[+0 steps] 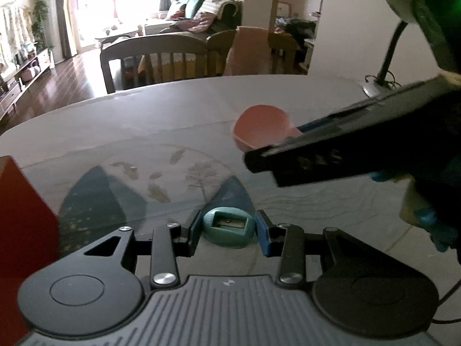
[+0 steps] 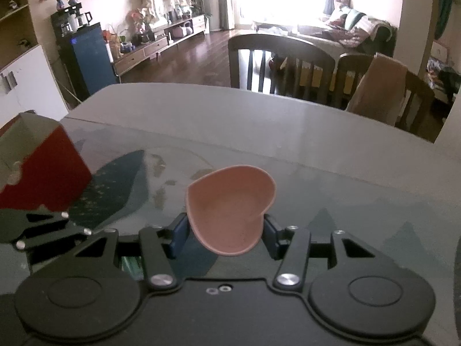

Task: Organize rigid objects
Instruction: 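Carry the teal toy and pink heart dish over the cardboard box with both tools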

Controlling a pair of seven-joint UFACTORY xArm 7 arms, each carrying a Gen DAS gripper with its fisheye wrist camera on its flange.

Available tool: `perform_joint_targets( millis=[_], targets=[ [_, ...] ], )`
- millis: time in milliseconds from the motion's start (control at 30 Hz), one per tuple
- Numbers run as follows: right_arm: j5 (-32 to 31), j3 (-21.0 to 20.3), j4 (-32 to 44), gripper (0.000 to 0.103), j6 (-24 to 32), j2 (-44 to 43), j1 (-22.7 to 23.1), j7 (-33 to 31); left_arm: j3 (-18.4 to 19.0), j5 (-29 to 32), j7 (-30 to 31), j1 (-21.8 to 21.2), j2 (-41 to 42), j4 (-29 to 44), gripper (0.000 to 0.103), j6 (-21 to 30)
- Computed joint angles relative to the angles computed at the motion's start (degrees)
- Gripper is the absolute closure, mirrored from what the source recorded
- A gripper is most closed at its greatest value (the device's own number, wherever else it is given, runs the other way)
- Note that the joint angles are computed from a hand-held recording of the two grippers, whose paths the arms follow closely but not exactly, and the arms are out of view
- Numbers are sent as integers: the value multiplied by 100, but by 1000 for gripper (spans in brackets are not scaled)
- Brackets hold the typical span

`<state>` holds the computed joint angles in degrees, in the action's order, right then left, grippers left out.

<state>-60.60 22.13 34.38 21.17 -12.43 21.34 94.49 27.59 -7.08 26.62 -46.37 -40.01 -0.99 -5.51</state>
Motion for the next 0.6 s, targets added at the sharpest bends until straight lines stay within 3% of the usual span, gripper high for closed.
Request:
perform_joint_targets(
  millis=[133, 267, 600],
  targets=[
    [523, 95, -3, 51, 168, -286, 213, -362, -567, -63, 38, 928, -980, -70, 64, 1066],
    [921, 326, 56, 51, 372, -575, 289, -567, -781, -241, 232, 1578, -1917, -73, 64, 2024],
    [1317, 911, 660, 51, 974, -679, 372, -797, -716, -639, 1058, 2948, -3159, 207, 64, 3783]
  ],
)
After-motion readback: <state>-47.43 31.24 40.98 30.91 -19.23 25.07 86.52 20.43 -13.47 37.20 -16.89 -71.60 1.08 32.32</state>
